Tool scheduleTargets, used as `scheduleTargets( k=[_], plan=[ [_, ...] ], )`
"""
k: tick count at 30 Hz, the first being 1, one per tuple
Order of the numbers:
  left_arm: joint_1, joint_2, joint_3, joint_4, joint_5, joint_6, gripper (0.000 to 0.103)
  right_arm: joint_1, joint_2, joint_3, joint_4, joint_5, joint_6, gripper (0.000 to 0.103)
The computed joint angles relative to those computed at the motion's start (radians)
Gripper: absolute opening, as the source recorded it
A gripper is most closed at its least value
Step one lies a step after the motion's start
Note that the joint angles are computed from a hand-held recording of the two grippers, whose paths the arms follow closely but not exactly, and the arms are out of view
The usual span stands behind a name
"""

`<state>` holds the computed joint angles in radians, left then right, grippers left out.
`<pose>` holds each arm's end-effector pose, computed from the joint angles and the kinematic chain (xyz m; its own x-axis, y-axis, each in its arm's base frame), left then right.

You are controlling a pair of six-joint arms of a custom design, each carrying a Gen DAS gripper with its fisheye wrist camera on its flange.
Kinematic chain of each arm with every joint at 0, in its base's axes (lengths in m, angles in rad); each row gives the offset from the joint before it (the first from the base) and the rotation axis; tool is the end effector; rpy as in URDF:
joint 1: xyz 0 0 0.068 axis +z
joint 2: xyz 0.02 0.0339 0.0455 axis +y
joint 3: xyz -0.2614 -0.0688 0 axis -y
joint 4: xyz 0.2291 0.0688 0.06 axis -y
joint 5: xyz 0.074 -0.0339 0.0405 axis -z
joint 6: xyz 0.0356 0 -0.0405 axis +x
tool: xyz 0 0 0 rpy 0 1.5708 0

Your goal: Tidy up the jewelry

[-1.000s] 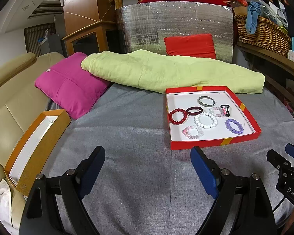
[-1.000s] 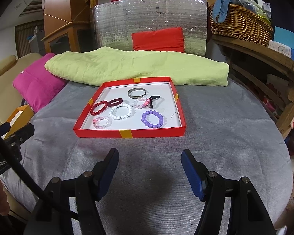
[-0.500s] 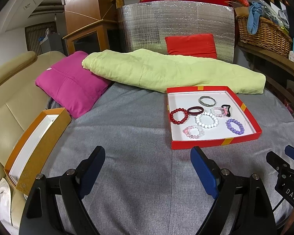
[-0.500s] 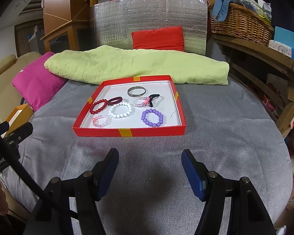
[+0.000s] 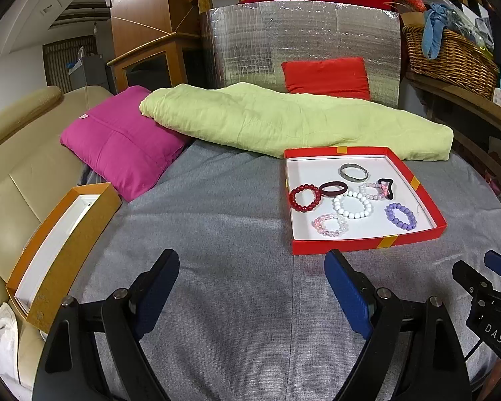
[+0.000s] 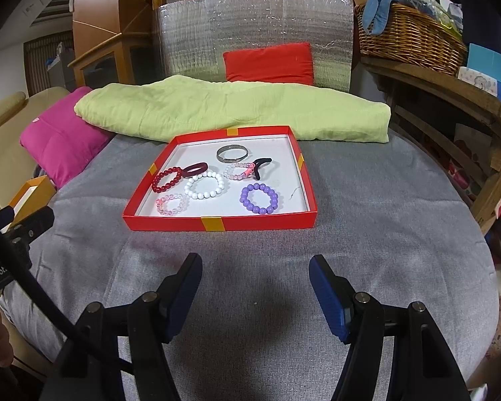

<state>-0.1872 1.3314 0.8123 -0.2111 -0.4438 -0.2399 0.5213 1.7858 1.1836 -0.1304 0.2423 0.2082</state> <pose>0.2640 -0.0344 0.2351 -0.6019 -0.1044 -0.7918 -0.2978 0.9493 0.1012 0.3331 0.1815 0.2159 -0.6354 -0.1335 -0.7605 -0.2018 0.9794 -0.0033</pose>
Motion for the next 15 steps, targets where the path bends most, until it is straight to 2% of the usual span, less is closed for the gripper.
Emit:
scheduleTargets(
  k=[15],
  plan=[
    [0.0, 0.006, 0.006, -0.006, 0.001, -0.005, 0.089, -0.002, 0.007, 0.005, -0.002, -0.002, -0.003, 0.07]
  ],
)
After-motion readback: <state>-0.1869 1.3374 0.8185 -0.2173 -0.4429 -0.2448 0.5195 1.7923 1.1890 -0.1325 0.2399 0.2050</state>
